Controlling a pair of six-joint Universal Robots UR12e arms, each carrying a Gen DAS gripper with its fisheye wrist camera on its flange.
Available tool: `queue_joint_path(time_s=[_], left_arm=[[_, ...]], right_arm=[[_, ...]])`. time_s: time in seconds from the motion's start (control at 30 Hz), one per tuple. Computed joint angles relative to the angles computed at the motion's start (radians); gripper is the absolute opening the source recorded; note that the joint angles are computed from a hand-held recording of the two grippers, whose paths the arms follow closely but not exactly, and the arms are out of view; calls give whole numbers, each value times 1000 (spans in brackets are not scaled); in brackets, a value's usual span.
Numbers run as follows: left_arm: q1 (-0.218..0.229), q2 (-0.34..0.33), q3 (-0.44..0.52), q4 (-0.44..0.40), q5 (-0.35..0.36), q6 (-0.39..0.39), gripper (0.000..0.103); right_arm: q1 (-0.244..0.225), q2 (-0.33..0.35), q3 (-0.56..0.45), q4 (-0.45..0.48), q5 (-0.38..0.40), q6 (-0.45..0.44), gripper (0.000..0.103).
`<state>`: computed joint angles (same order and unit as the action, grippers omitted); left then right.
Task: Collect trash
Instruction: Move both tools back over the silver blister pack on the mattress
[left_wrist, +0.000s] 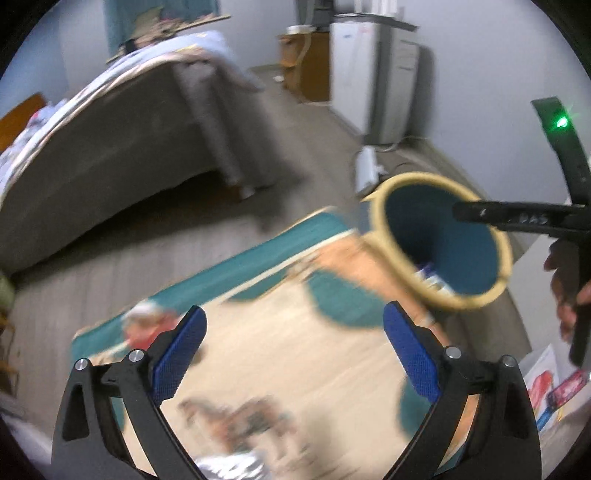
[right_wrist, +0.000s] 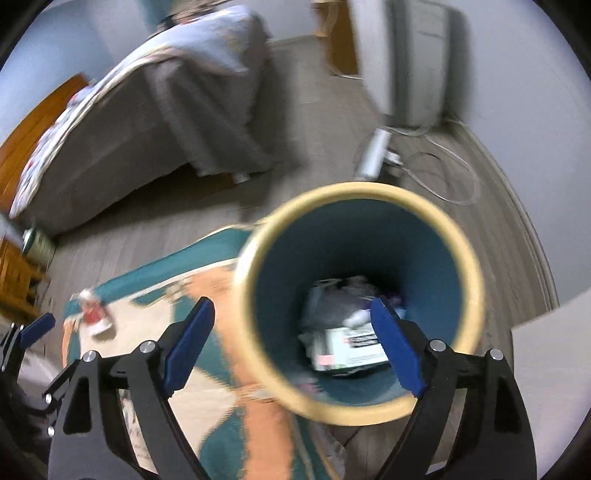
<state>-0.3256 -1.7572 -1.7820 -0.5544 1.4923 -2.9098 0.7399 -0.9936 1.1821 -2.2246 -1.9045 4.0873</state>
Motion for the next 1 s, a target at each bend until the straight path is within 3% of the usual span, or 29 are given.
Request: queue_joint_path(time_s=[0.23,0.57,0.73,1.0], left_arm=[[104,70,-79,-9,32,-54,96],[198,126,-164,28,26,18,96],[227,129,-185,2,47,76,96],[272,133,-203,-37,22,95,96]], right_arm=[[48,126,-191,55,41,-201,90],[103,303,-465,179,196,-486,90],[127,401,-633,302,262,-595,90],[142,548,-899,536,361,-711,91]])
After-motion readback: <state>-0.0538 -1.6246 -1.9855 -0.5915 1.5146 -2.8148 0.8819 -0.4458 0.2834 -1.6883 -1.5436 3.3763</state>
